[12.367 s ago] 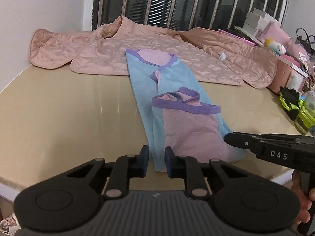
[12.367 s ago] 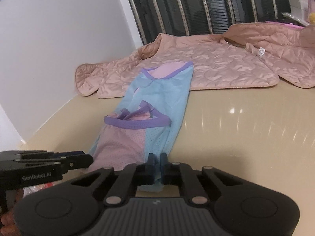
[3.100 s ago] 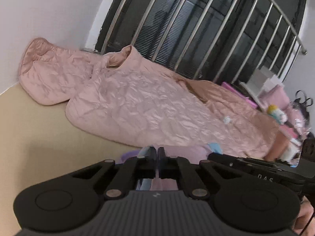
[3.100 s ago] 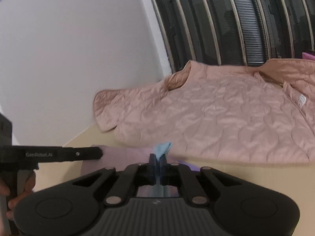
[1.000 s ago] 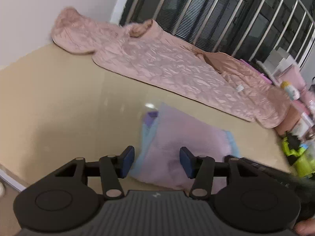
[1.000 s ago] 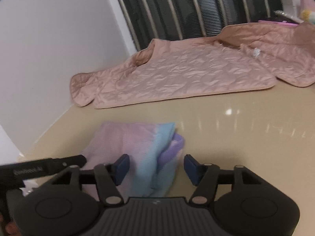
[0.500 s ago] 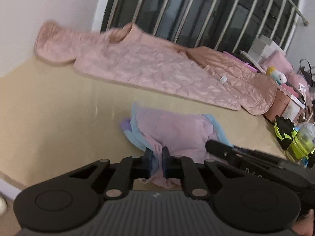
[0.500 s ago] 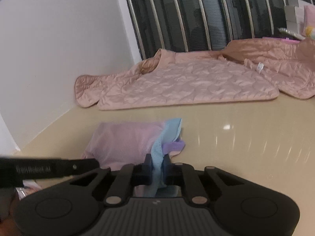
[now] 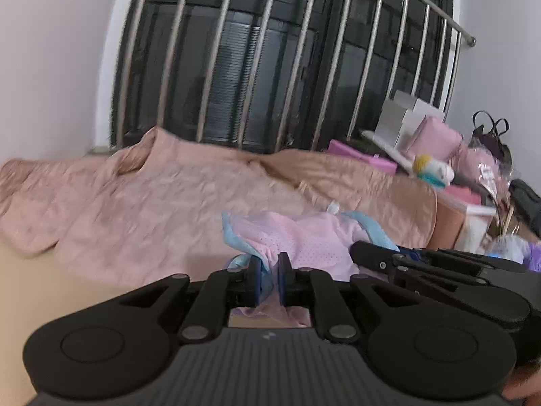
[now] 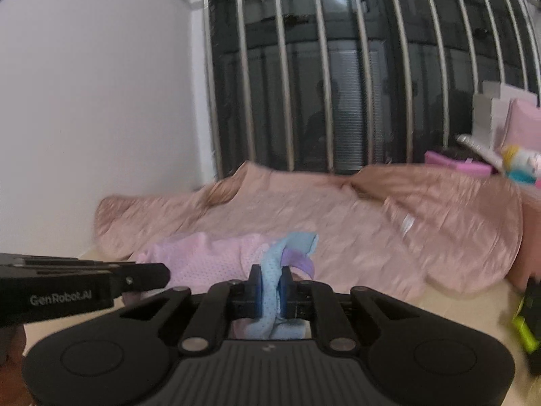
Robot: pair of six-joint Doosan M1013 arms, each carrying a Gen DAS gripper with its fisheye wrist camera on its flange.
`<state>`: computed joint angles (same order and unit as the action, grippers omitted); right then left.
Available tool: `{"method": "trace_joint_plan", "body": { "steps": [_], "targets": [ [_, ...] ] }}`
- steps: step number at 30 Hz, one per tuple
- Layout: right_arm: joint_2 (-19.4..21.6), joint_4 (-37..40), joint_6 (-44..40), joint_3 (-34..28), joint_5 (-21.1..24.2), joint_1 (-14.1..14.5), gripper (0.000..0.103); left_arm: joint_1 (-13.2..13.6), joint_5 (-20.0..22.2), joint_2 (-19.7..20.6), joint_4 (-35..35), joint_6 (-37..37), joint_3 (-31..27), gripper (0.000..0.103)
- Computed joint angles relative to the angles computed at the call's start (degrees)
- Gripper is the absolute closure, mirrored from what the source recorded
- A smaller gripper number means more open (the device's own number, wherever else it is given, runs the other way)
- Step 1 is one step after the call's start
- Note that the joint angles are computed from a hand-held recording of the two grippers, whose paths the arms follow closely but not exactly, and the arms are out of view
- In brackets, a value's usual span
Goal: Fold clothes
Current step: 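Carry the bundled garment with the right gripper onto the pink jacket and release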
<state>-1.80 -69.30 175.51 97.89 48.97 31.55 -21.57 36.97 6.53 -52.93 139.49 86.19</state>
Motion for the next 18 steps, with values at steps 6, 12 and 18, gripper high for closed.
{"method": "trace_joint_plan", "body": {
  "steps": [6, 12, 18],
  "targets": [
    [1.4, -1.7, -6.0, -3.3, -2.3, -6.5, 0.094, -3.1, 0.1, 7.3, 3.9, -5.5, -10.1, 0.094],
    [4.3, 2.0, -15.0, -7.1, -8.7, -16.6, 0.094, -5.4, 4.3, 18.9, 9.6, -12.5, -25.3, 0.094],
    [12.1, 17.0, -24.8, -13.7, -12.8, -26.3, 0.094, -8.6, 11.6, 33.2, 22.7, -27.8, -44.6, 0.094]
  ]
}}
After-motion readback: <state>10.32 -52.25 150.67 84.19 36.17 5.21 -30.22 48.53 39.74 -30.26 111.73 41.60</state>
